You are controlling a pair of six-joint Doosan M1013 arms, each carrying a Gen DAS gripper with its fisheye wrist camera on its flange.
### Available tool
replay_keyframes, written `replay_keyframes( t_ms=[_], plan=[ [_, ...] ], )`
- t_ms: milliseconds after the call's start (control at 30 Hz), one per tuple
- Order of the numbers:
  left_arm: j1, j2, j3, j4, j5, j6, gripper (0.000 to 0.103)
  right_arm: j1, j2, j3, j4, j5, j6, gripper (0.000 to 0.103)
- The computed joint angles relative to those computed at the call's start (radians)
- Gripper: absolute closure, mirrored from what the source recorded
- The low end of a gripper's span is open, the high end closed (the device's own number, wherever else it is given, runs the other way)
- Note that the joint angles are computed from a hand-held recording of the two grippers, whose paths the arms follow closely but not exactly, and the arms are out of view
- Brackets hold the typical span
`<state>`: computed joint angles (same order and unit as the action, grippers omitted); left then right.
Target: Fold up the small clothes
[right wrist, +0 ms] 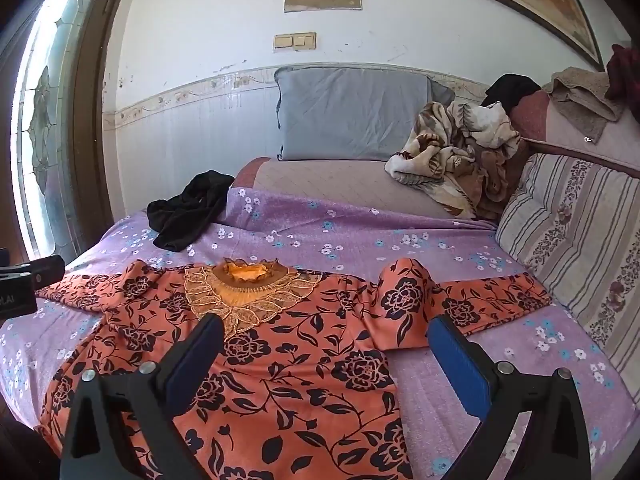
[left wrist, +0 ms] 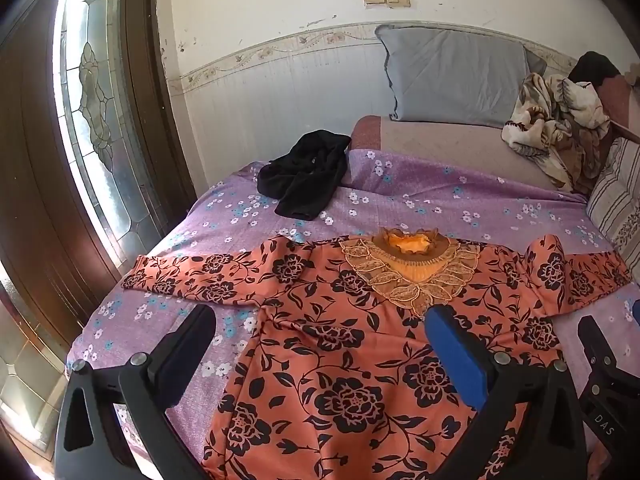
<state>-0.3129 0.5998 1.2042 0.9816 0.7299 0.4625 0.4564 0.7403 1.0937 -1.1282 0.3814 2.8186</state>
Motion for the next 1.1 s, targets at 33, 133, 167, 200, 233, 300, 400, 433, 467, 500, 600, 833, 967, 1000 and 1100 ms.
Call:
replay_keyframes(
  t_ms=[33, 133, 167, 200, 233, 300, 400, 433, 467, 500, 600, 833, 967, 1000, 1100],
  plan=[
    [-0.001, 0.0, 0.001, 0.0, 0.0, 0.001, 0.0, 0.0, 0.002, -0.003, 0.011, 0.004, -0.011, 0.0],
    [-0.003, -0.001, 0.001, -0.004, 0.003, 0.008, 0.0, 0.0, 0.003, -0.004, 0.029, 0.007, -0.028, 0.0],
    [-0.003, 0.0, -0.001, -0.007, 0.005, 0.014, 0.0, 0.0, 0.003, -0.003, 0.021, 0.008, -0.02, 0.0],
    [-0.003, 0.0, -0.001, -0.008, 0.005, 0.015, 0.0, 0.001, 0.002, -0.001, 0.01, 0.008, -0.009, 0.0],
    [-0.003, -0.001, 0.0, -0.008, 0.004, 0.015, 0.0, 0.002, 0.002, 0.0, 0.003, 0.008, -0.002, 0.0],
    [-0.004, -0.002, 0.002, -0.006, 0.003, 0.013, 0.0, 0.0, -0.001, 0.001, 0.002, 0.008, 0.001, 0.0],
    [-0.006, -0.004, 0.004, -0.001, 0.002, 0.01, 0.0, 0.0, -0.004, -0.002, 0.078, 0.022, -0.077, 0.0],
    [-0.006, -0.004, 0.004, 0.0, 0.001, 0.009, 0.0, 0.001, -0.006, 0.001, 0.068, 0.022, -0.066, 0.0],
    [-0.006, -0.004, 0.004, -0.003, 0.001, 0.013, 0.0, -0.001, -0.001, -0.001, 0.007, 0.009, -0.003, 0.0],
    [-0.006, -0.003, 0.003, -0.007, 0.001, 0.017, 0.0, -0.001, -0.001, 0.001, -0.003, 0.009, 0.008, 0.0],
    [-0.005, -0.002, 0.0, -0.017, 0.0, 0.027, 0.0, -0.001, 0.0, -0.003, 0.015, 0.012, -0.008, 0.0],
    [-0.001, 0.006, -0.009, -0.035, -0.001, 0.043, 0.0, -0.001, 0.001, 0.003, -0.04, 0.005, 0.041, 0.0],
    [0.0, 0.011, -0.012, -0.044, -0.003, 0.048, 0.0, -0.002, 0.006, -0.002, -0.037, 0.005, 0.04, 0.0],
    [0.0, 0.012, -0.014, -0.046, -0.003, 0.05, 0.0, -0.002, 0.004, -0.001, -0.028, 0.003, 0.035, 0.0],
    [0.002, 0.017, -0.017, -0.055, -0.004, 0.056, 0.0, -0.003, 0.01, -0.007, -0.011, 0.003, 0.021, 0.0]
  ],
)
